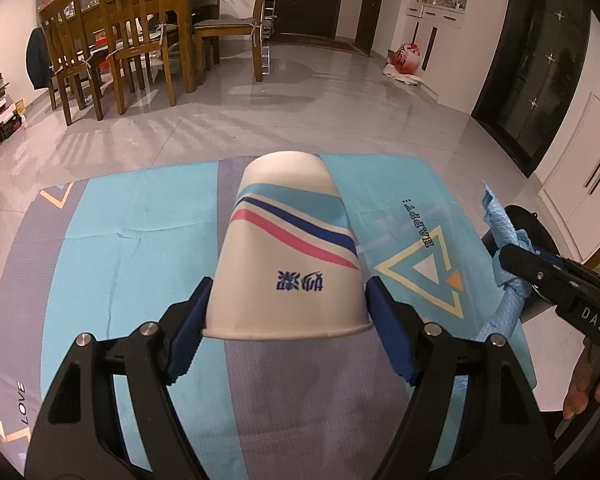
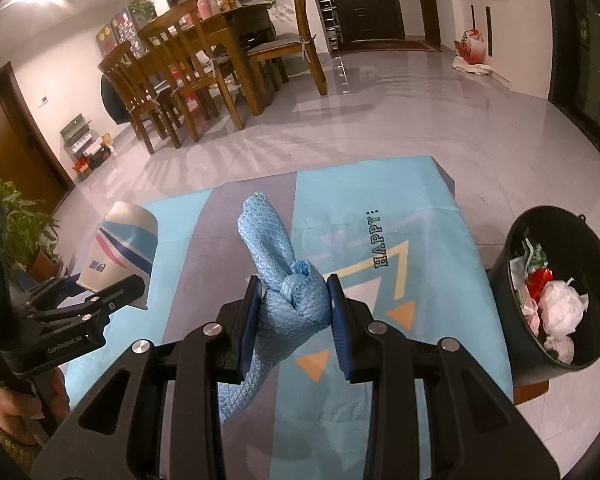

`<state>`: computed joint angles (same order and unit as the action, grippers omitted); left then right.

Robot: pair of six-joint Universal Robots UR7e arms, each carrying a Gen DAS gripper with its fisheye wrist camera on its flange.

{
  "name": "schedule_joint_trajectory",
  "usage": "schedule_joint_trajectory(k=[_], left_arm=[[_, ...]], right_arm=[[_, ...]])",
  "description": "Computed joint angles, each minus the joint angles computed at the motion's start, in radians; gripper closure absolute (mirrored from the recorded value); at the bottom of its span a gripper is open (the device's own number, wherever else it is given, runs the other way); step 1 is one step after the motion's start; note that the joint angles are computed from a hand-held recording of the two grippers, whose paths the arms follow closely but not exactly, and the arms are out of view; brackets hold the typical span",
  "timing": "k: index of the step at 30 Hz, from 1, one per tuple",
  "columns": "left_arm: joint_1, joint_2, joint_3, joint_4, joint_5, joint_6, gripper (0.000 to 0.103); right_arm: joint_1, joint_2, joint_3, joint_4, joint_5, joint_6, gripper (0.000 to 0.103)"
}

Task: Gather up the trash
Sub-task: 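Carry the paper cup with the left tool toward the black bin while the right carries the cloth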

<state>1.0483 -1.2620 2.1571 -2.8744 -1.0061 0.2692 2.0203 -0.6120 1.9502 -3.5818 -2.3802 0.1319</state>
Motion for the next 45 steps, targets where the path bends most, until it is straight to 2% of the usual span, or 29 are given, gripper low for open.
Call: schedule_joint_trajectory(k=[10, 27, 45], left_arm=[[-0.01, 0.014, 0.009, 0.009, 0.008, -0.01, 0.025], [-0.013, 0.053, -0.008, 0.006, 0.03, -0.001, 0.025], [-0.033, 0.084, -0.008, -0.003, 0.027, 0.029, 0.025]], right_arm=[[-0.011, -0.005, 0.036, -0.012, 0.008, 0.023, 0.069], [-0.056, -0.006, 0.038, 0.001, 0.076, 0.007, 0.069], [-0.055, -0.028, 0.084, -0.035, 0.05, 0.017, 0.069]])
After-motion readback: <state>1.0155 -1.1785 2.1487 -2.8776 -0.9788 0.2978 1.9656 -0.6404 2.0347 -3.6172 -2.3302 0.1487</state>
